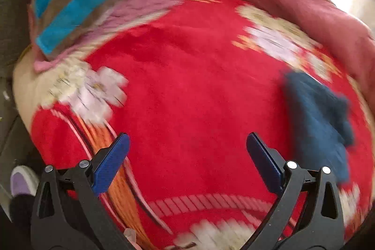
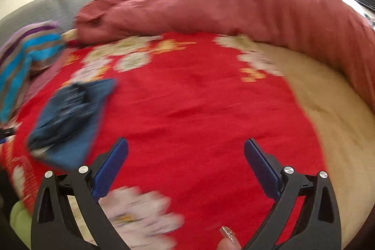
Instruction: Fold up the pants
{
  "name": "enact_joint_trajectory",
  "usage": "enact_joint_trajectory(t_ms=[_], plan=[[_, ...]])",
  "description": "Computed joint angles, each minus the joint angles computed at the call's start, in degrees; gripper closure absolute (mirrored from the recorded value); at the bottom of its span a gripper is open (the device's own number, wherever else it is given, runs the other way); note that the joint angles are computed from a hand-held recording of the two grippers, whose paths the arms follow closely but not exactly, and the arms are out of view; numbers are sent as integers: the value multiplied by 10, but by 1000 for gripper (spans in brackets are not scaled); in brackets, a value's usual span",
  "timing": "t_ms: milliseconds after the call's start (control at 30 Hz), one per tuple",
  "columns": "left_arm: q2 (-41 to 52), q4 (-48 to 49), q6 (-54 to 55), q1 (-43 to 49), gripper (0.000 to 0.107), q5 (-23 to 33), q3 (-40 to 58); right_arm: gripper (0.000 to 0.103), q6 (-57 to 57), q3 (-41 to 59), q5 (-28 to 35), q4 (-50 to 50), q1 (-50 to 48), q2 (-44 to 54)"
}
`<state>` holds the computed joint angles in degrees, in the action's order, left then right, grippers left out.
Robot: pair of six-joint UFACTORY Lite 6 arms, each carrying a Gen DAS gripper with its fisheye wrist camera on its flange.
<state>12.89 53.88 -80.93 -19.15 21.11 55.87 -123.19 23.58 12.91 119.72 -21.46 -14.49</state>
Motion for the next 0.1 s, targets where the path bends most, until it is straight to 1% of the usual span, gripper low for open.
enact_joint_trajectory(t_ms=[33, 67, 100], plan=[[36, -8, 19, 25, 14, 11, 37, 5, -58, 29, 4, 41, -28, 47], [69, -12, 26, 49, 14, 24, 73, 5, -94, 78, -15, 88, -66, 107], [117, -36, 57, 82, 14, 33, 126, 5, -134, 120, -17, 122, -93, 159]])
